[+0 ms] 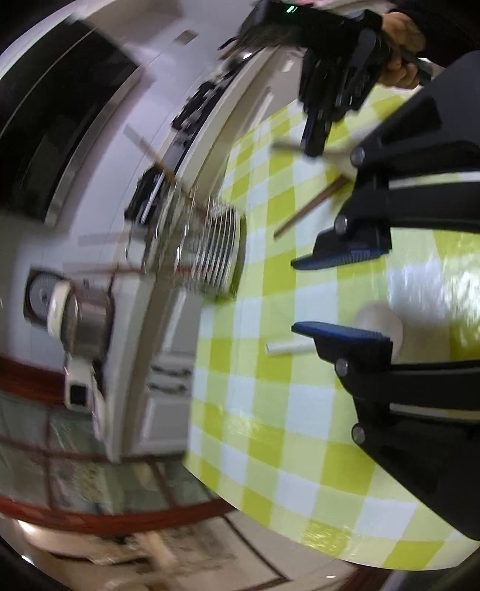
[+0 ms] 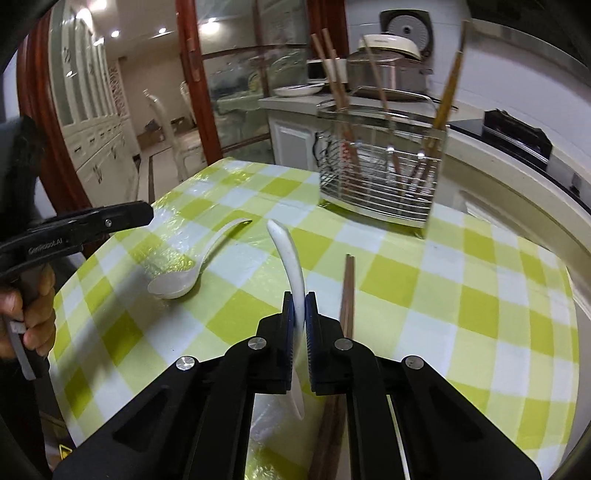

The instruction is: Organize utensils

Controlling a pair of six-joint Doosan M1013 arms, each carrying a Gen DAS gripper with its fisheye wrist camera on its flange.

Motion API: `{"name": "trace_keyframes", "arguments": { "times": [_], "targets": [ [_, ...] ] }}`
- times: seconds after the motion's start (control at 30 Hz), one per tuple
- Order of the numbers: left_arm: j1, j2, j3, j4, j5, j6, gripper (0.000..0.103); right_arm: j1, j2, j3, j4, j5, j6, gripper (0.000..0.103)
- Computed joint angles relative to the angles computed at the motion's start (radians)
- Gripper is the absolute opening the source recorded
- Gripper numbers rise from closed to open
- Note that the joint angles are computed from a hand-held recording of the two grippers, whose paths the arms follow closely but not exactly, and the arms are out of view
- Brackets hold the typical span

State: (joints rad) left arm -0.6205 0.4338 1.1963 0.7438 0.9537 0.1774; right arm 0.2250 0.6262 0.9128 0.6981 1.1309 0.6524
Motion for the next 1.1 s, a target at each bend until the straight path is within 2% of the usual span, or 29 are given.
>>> {"name": "trace_keyframes", "arguments": {
  "times": [0.17, 0.23, 0.37, 0.47, 0.6, 0.63, 0.67, 0.7, 0.73, 0.87, 1.03, 1.1],
  "targets": [
    [0.044, 0.014, -0.012, -0.14, 0.053, 0.102, 0.028, -0.013, -0.016, 0.018, 0.046, -0.031, 0.01, 0.008],
    [0.063, 0.033, -0.034, -0.204, 0.042, 0.171, 0.033, -0.015, -0.031, 0.034, 0.057, -0.058, -0.001, 0.008],
    [0.089, 0.095, -0.115, -0.284, 0.085, 0.294, 0.034, -0.02, -0.055, 0.056, 0.081, -0.094, -0.02, 0.008],
    [0.109, 0.145, -0.185, -0.33, 0.153, 0.371, 0.034, -0.027, -0.062, 0.056, 0.089, -0.107, -0.014, 0.008],
    [0.144, 0.176, -0.22, -0.41, 0.139, 0.433, 0.034, -0.035, -0.063, 0.055, 0.089, -0.129, -0.005, 0.008],
    [0.147, 0.181, -0.227, -0.42, 0.144, 0.445, 0.034, -0.036, -0.062, 0.054, 0.087, -0.131, -0.001, 0.008],
    [0.149, 0.188, -0.236, -0.424, 0.155, 0.453, 0.026, -0.037, -0.062, 0.055, 0.085, -0.134, 0.002, 0.008],
    [0.149, 0.194, -0.243, -0.419, 0.172, 0.454, 0.013, -0.038, -0.061, 0.054, 0.083, -0.134, 0.007, 0.008],
    [0.148, 0.192, -0.239, -0.413, 0.168, 0.45, 0.011, -0.039, -0.061, 0.056, 0.082, -0.135, 0.009, 0.008],
    [0.124, 0.159, -0.194, -0.338, 0.114, 0.393, 0.011, -0.041, -0.06, 0.057, 0.077, -0.141, 0.029, 0.008],
    [0.069, 0.106, -0.137, -0.16, 0.051, 0.262, 0.009, -0.041, -0.062, 0.062, 0.083, -0.15, 0.032, 0.008],
    [0.045, 0.093, -0.126, -0.09, 0.039, 0.225, 0.005, -0.04, -0.065, 0.064, 0.085, -0.156, 0.034, 0.008]
  ]
}}
